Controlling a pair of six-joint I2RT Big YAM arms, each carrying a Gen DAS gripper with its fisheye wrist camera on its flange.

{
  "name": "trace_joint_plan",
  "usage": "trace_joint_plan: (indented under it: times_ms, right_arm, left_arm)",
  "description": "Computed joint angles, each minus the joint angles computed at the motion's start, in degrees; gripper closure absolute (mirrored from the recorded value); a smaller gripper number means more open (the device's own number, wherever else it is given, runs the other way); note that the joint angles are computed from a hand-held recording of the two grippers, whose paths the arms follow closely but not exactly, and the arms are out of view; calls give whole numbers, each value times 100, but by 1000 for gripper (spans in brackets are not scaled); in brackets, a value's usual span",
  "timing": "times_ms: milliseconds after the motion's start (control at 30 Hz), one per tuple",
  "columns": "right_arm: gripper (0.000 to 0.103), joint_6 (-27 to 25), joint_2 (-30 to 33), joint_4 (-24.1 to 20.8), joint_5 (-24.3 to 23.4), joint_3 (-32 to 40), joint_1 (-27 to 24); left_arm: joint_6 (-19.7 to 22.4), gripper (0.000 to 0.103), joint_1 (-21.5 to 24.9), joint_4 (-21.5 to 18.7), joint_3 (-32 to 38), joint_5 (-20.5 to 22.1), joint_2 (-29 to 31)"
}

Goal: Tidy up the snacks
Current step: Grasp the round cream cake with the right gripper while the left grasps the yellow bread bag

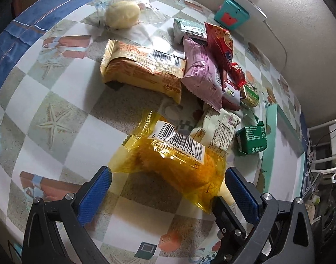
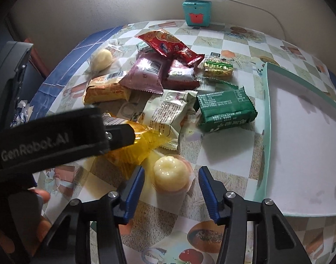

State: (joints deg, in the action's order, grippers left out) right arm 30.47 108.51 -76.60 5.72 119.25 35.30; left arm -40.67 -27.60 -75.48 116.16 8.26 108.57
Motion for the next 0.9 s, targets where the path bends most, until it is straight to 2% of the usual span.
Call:
trace_joint_plan:
  times_ms: [300,400,900]
  right_arm:
    - [54,136,54,102,-243,-54,-88]
    - [63,204,55,146,-361,-102,-128]
    - [65,382,-98,180,-484,-269,-242]
  left_arm:
    - [-237,7,9,80,108,197,166]
    - [-260,17,11,229,32,308,121]
    - [-419,29,81,541,-519,340,-259]
